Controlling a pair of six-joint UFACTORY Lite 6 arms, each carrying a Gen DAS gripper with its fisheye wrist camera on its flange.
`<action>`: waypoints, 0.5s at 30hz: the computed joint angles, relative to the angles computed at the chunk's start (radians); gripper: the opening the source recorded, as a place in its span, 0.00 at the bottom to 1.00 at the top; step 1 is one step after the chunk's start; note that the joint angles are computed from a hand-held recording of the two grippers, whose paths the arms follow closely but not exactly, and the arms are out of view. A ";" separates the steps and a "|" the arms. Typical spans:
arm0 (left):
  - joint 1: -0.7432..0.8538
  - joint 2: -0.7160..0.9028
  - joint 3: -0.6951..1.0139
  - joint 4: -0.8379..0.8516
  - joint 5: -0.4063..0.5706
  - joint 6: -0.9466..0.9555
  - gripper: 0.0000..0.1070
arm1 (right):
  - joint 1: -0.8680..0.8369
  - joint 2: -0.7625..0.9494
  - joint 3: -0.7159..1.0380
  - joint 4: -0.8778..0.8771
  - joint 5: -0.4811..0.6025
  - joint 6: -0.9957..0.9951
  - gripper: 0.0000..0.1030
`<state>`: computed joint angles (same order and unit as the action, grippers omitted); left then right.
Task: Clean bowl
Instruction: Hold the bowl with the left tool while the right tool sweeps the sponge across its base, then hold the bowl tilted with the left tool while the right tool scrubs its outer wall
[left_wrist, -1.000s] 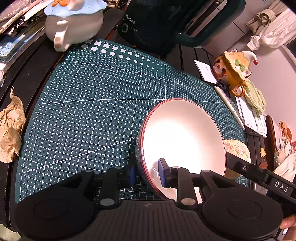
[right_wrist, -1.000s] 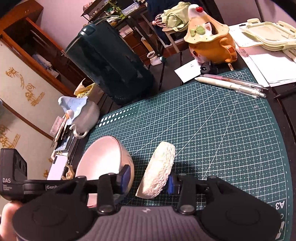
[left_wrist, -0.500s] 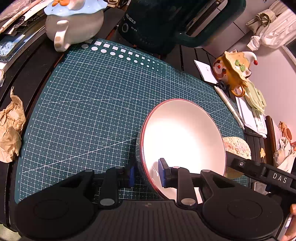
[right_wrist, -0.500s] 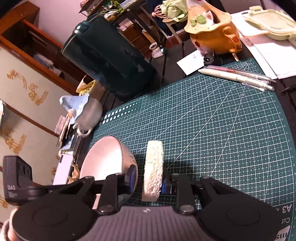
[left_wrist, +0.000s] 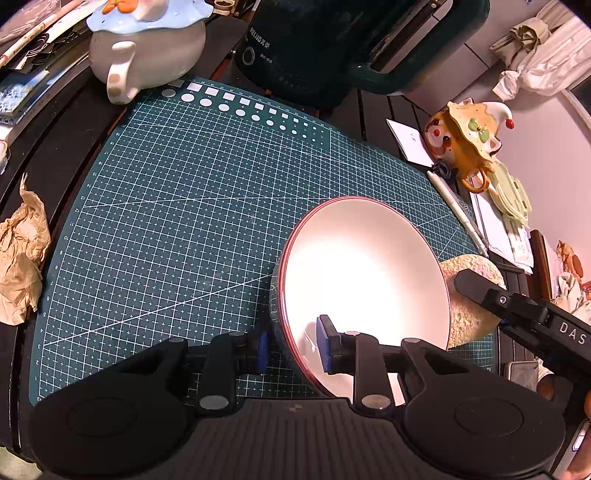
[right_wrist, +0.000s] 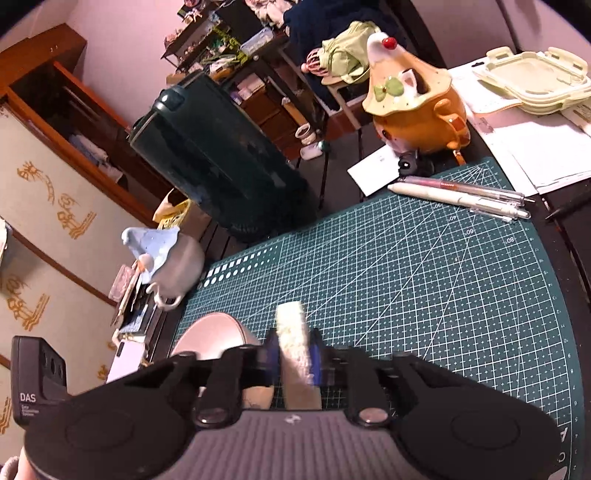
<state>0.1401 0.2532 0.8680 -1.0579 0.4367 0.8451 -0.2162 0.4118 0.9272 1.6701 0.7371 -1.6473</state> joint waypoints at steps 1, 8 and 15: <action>0.000 0.000 0.000 0.000 0.000 0.000 0.24 | 0.008 -0.025 -0.022 0.039 -0.022 -0.038 0.12; -0.001 0.003 0.005 0.008 0.001 -0.010 0.24 | -0.002 -0.135 -0.101 0.168 0.020 -0.157 0.11; -0.007 0.005 0.010 0.019 -0.005 -0.023 0.24 | 0.024 -0.043 -0.048 0.082 0.031 -0.027 0.12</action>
<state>0.1333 0.2584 0.8779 -1.0389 0.4317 0.8221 -0.1927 0.3692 0.8789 1.7524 0.7677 -1.6743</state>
